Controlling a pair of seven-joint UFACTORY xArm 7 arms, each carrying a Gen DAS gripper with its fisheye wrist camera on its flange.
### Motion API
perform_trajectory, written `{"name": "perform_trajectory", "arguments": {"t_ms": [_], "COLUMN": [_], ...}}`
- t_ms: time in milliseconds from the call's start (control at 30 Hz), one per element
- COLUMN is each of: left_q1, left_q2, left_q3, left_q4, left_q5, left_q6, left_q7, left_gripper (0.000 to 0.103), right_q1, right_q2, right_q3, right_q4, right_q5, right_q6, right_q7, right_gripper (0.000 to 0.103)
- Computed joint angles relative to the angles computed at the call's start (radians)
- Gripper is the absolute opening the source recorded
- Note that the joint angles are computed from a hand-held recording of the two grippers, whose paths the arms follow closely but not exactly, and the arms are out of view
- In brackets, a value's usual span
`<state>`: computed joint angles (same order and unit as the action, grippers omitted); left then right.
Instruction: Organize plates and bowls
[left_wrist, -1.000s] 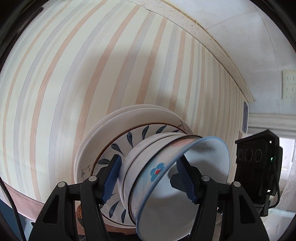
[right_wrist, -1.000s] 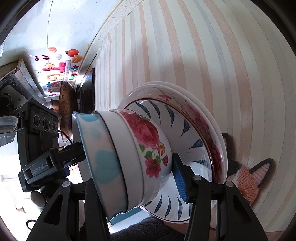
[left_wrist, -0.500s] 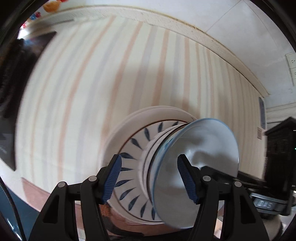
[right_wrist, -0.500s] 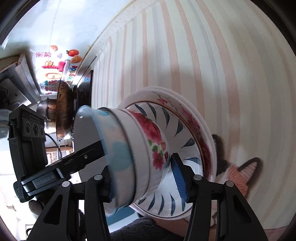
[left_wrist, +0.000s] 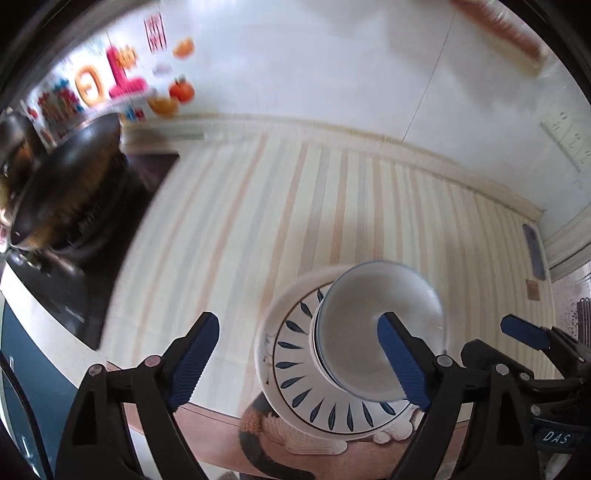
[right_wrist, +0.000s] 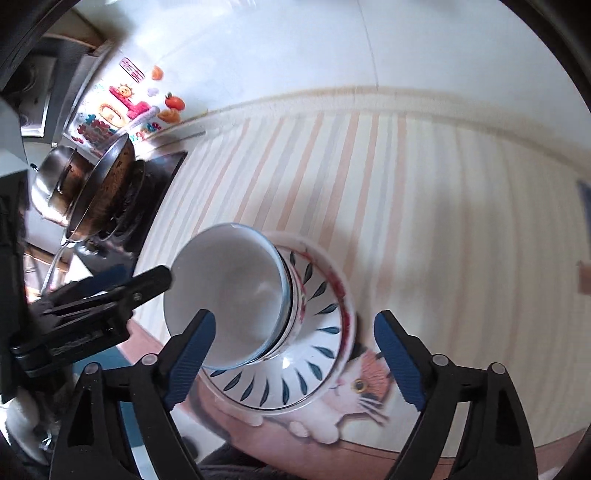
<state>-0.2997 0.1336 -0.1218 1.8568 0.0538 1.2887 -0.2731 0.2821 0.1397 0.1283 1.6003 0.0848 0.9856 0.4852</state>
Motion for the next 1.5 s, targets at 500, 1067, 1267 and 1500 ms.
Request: {"name": "perform_trajectory", "arguments": {"t_ms": [500, 1067, 1267, 1500], "left_q1": [0.075, 0.139, 0.159, 0.16], "left_q2": [-0.369, -0.674, -0.745, -0.822], "left_q3": [0.03, 0.051, 0.04, 0.034], "left_q4": [-0.231, -0.283, -0.297, -0.327], "left_q5": [-0.151, -0.171, -0.154, -0.158], "left_q6": [-0.077, 0.067, 0.097, 0.122], "left_q7": [0.265, 0.306, 0.272, 0.246], "left_gripper": [0.099, 0.099, 0.099, 0.099], "right_q1": [0.14, 0.565, 0.698, 0.8], "right_q2": [-0.221, -0.069, -0.06, -0.073], "right_q3": [0.147, 0.338, 0.314, 0.295], "right_q4": [0.012, 0.497, 0.534, 0.529], "right_q5": [-0.483, -0.996, -1.046, -1.086], "right_q6": [0.152, 0.793, 0.856, 0.907], "right_q7": [0.569, 0.833, 0.852, 0.862], "right_gripper": [0.097, 0.098, 0.099, 0.099]}}
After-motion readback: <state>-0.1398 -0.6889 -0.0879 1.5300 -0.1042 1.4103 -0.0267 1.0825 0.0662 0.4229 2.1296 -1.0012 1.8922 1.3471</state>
